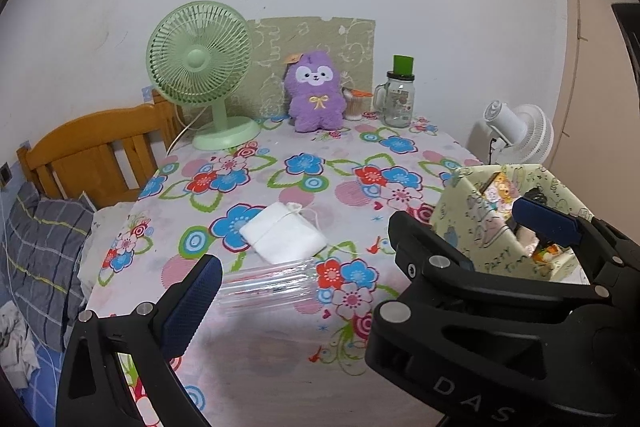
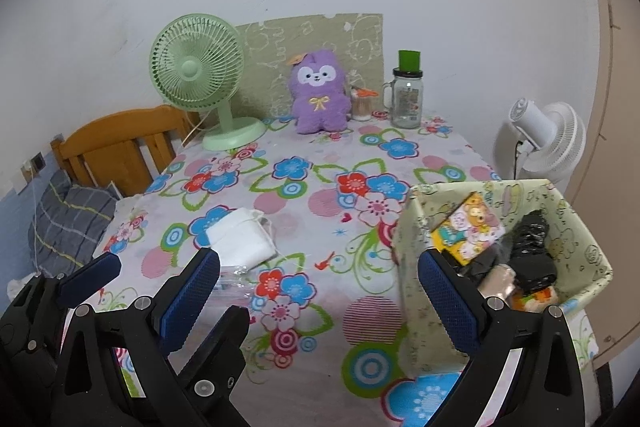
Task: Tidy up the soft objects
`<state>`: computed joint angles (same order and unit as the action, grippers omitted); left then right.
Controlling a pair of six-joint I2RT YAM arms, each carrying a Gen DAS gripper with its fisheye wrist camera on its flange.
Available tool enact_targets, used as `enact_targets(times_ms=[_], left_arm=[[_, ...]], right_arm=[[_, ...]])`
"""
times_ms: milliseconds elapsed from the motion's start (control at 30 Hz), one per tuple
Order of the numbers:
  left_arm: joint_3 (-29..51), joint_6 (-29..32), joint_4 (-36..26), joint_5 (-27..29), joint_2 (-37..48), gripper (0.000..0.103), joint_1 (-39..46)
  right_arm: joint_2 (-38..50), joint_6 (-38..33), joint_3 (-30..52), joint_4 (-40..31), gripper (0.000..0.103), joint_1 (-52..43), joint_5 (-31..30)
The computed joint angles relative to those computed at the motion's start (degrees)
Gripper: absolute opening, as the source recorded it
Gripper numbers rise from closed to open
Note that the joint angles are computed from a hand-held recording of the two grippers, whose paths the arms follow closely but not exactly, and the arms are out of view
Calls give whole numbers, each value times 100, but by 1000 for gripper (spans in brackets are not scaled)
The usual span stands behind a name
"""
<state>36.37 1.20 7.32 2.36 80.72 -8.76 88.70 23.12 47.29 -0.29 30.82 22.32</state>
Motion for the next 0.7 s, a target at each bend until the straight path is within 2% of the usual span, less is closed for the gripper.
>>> enact_targets(times_ms=[333,700], left_arm=[[293,57,34,328,629,103,442],[800,-75,-58,338,1428,103,622]], right_arm=[[719,-55,484,86,101,74,-137],[1451,-223,942,314,101,-9,-379]])
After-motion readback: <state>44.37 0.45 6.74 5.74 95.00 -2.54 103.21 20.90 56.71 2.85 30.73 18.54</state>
